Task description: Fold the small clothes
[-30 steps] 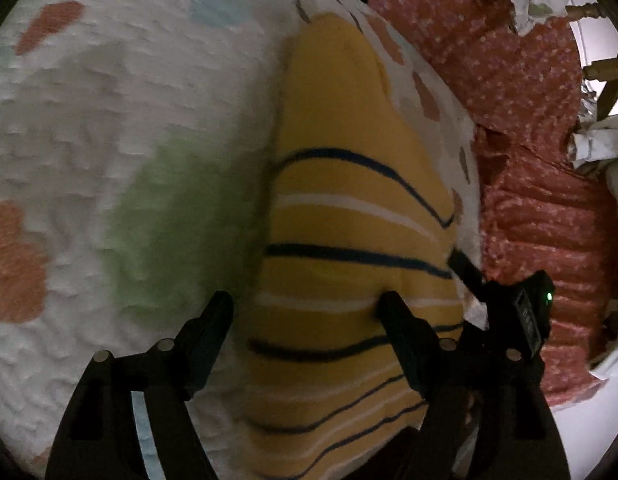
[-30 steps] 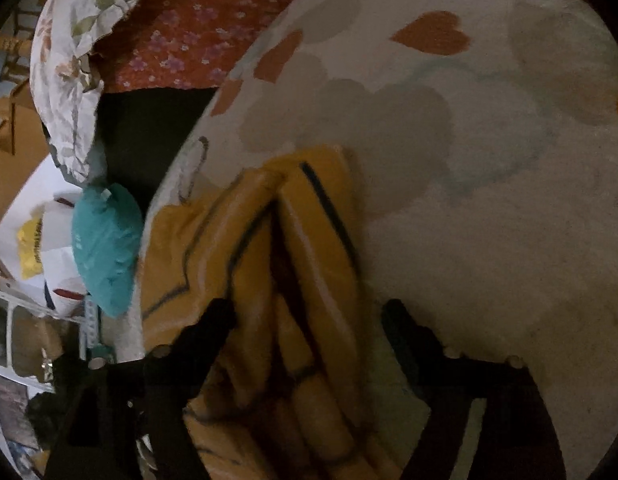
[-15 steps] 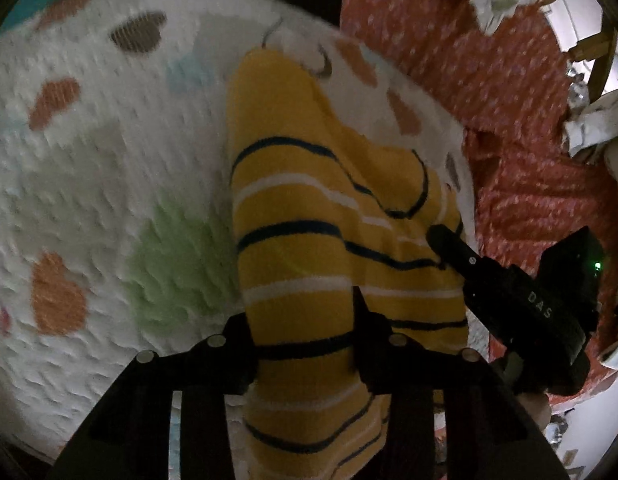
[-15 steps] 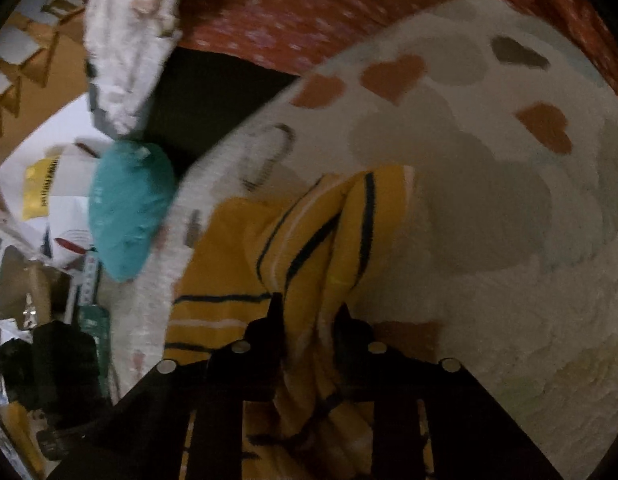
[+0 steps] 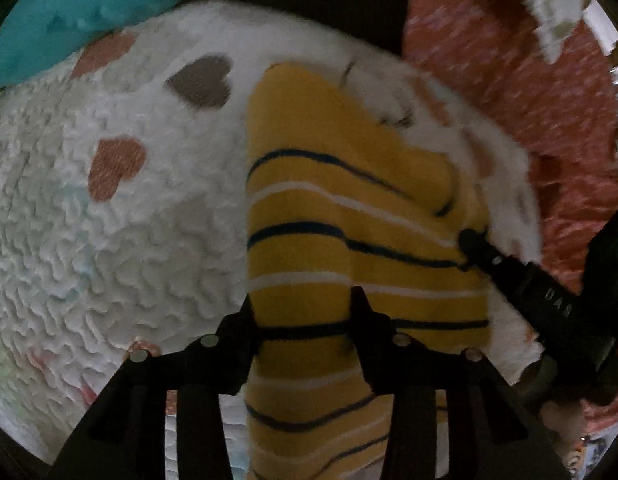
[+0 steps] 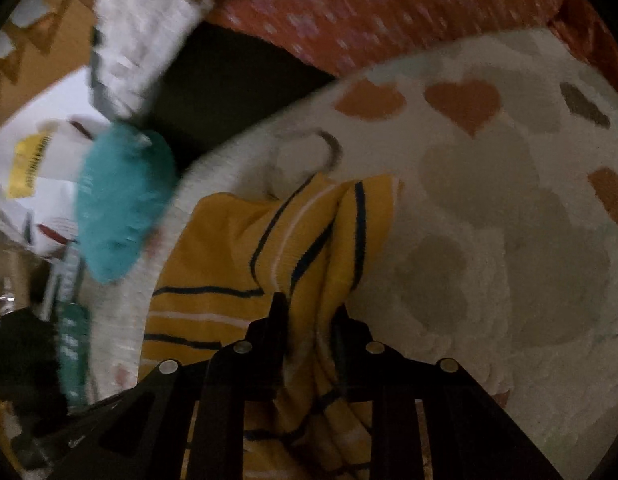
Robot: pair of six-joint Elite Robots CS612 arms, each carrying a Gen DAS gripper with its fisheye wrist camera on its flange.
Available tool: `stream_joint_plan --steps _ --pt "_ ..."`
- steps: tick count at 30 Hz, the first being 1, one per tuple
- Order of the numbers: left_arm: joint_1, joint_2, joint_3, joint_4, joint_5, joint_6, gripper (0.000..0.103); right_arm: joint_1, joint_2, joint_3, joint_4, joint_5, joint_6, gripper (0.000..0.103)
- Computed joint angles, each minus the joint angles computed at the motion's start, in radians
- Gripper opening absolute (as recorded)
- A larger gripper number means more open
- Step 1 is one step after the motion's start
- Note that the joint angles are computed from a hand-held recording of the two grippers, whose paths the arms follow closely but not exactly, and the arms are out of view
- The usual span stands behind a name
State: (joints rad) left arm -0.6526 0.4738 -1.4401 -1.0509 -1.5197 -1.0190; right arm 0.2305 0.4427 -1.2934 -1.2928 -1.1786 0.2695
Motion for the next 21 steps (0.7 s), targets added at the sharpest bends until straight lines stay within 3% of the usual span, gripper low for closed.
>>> stream_joint_plan --steps 3,7,12,14,16,18,20,21 --pt "-0.001 0.028 -0.035 -0.024 -0.014 -0.015 0.05 -0.001 0.012 -0.014 0.005 -0.033 -0.014 0.037" --pt "-0.01 0.036 -0.067 -0.009 0.001 -0.034 0.05 0.001 0.014 -0.057 -0.021 -0.078 -0.04 0.038" --pt "-0.033 0.049 -0.133 0.01 0.054 -0.068 0.05 -0.003 0.023 -0.12 -0.03 -0.005 -0.073 0.038" --pt "-0.045 0.054 -0.164 0.034 0.079 -0.082 0.05 0.007 0.025 -0.129 -0.016 0.001 -0.119 0.034" --pt "-0.06 0.059 -0.189 0.065 0.115 -0.093 0.05 0.021 0.025 -0.127 0.003 -0.004 -0.182 0.019" --pt "-0.077 0.061 -0.214 0.108 0.151 -0.099 0.05 0.027 0.023 -0.113 0.044 0.013 -0.2 0.019" --pt "-0.089 0.059 -0.222 0.139 0.178 -0.1 0.05 0.043 0.009 -0.071 0.111 -0.097 -0.213 0.014" --pt "-0.094 0.059 -0.227 0.154 0.186 -0.099 0.05 0.046 0.006 -0.055 0.134 -0.142 -0.217 0.004"
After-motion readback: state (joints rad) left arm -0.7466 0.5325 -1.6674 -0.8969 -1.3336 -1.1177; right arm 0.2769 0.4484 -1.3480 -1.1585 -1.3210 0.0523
